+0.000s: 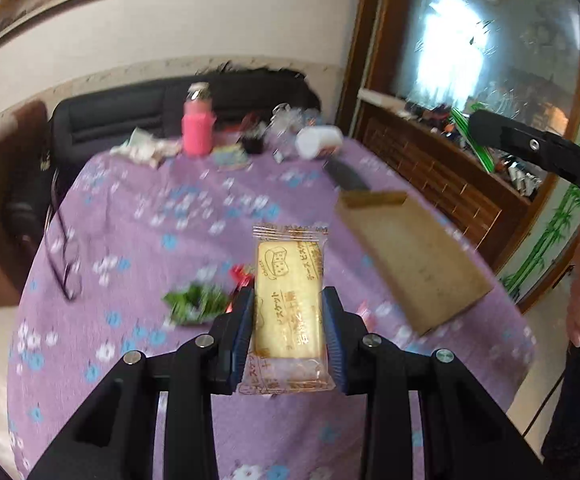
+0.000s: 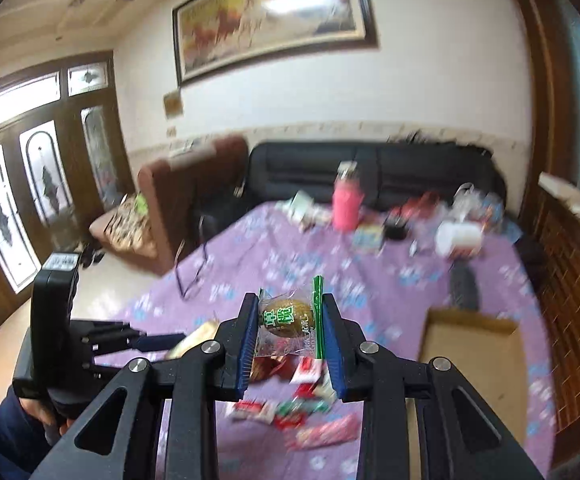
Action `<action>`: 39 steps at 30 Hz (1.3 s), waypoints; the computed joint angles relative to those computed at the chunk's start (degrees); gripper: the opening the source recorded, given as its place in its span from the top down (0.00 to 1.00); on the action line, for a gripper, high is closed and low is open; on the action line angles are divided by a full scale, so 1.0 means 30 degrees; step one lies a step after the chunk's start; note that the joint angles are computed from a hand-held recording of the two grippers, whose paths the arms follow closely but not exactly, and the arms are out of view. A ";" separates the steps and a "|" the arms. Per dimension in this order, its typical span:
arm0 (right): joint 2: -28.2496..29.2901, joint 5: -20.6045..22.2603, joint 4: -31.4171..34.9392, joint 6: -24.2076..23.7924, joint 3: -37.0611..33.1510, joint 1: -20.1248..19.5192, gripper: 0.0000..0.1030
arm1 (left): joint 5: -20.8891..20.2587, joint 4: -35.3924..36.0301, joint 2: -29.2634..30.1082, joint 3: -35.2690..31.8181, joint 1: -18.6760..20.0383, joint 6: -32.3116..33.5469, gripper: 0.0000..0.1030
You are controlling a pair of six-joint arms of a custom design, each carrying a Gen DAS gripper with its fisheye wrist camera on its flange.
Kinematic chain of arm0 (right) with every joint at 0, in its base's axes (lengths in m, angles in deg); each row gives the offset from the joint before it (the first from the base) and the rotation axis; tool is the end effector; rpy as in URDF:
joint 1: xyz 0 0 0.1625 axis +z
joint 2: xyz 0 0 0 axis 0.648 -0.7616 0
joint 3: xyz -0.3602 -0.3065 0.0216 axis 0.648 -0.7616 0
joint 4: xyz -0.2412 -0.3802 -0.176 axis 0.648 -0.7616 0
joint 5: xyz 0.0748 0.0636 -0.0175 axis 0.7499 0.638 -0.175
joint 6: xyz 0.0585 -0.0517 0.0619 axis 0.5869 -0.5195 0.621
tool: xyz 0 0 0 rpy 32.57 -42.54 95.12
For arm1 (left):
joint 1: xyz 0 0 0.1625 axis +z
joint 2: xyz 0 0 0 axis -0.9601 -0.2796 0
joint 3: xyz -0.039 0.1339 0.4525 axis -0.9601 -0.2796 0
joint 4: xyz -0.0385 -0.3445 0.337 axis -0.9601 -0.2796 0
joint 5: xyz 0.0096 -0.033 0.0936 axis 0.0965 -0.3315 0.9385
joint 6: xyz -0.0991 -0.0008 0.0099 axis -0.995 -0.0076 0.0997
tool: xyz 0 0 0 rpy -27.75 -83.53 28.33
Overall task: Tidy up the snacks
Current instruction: 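Carry both snacks into the cardboard tray and open both grippers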
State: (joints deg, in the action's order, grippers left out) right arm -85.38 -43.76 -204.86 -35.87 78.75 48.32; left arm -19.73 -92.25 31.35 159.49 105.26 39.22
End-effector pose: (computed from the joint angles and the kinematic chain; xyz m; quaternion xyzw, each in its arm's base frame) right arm 0.1320 -0.6074 0.5028 0.4295 -0.8287 0.3414 0.1108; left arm -0.4982 -0.5555 0.0472 0.1871 0.8697 -0.3733 0.2631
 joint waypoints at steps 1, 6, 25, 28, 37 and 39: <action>-0.0020 0.0142 -0.0054 0.0089 -0.0165 -0.0080 0.68 | -0.0031 -0.0057 0.0180 -0.0298 0.0006 0.0272 0.68; 0.0107 0.0517 0.0271 0.0747 -0.0491 -0.1209 0.68 | -0.1056 -0.0002 0.1506 -0.2062 0.0403 0.1111 0.68; 0.5718 -0.2010 -0.0004 0.7612 -0.6229 -0.4644 0.69 | -0.4868 0.4564 0.9212 -1.2976 0.2586 0.1916 0.68; 0.6618 -0.2416 0.0441 0.8373 -0.7359 -0.4962 0.69 | -0.4915 0.6389 1.0656 -1.5360 0.3029 0.1611 0.68; 0.7101 -0.2854 0.1093 0.8197 -0.8015 -0.5478 0.68 | -0.5682 0.8560 1.2821 -1.8604 0.3611 0.1225 0.68; 0.7195 -0.2928 0.1422 0.8422 -0.8202 -0.5516 0.67 | -0.5749 0.9048 1.3140 -1.9115 0.3650 0.1159 0.68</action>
